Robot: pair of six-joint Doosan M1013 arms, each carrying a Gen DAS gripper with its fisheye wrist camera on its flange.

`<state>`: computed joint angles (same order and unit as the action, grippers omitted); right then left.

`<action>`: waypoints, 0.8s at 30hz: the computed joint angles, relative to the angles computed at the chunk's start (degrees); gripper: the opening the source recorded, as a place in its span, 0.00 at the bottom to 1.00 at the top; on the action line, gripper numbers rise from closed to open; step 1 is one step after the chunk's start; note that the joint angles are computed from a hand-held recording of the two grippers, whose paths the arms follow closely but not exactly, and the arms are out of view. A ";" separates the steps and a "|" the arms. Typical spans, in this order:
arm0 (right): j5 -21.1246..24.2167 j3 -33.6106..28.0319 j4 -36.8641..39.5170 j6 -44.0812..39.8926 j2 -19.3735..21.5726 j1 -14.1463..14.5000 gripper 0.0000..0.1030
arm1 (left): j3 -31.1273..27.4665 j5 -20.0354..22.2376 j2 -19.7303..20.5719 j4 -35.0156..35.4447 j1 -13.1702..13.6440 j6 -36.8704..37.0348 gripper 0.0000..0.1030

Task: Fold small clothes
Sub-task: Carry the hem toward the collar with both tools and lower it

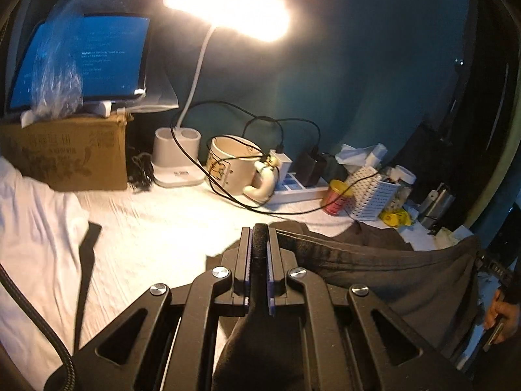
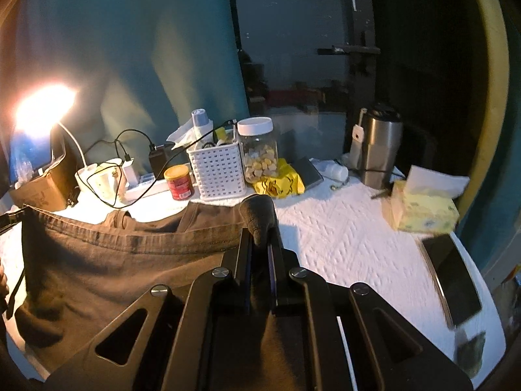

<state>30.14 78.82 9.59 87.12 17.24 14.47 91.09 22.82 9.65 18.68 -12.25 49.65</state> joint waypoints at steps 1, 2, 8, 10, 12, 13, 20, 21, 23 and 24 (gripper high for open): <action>0.09 -0.61 0.10 -0.29 0.44 -0.01 0.09 | -0.41 0.54 0.26 1.40 0.01 -0.88 0.06; 0.27 -1.38 0.07 -0.48 0.99 -0.01 0.09 | -0.71 0.80 0.48 2.03 0.12 -1.28 0.06; 1.39 -5.65 1.70 -2.46 4.12 -0.05 0.09 | -2.83 2.66 2.02 4.89 0.53 -2.07 0.06; 1.77 -7.00 2.40 -3.30 5.17 -0.06 0.09 | -3.75 3.48 2.76 5.11 0.68 -1.69 0.06; 2.25 -8.32 2.67 -3.73 6.18 -0.02 0.09 | -4.57 4.06 3.41 5.48 0.84 -1.37 0.06; 2.67 -9.18 2.75 -3.79 6.81 0.02 0.09 | -5.04 4.38 3.76 6.09 0.88 -1.48 0.06; 5.76 -14.62 3.85 -5.46 11.08 -0.02 0.09 | -8.11 6.30 6.37 7.82 1.71 -1.23 0.06; 6.13 -15.22 4.02 -5.67 11.61 -0.04 0.09 | -8.59 6.55 6.81 7.70 1.84 -0.85 0.06; 7.19 -16.89 3.97 -5.88 13.07 0.02 0.09 | -9.61 7.11 7.74 7.46 2.07 -0.16 0.06; 7.75 -17.83 3.90 -5.87 13.88 0.05 0.09 | -10.10 7.39 8.19 7.26 2.20 0.27 0.06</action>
<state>37.88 60.98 13.48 81.25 31.12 14.52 81.00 30.20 17.85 25.95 -10.05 49.93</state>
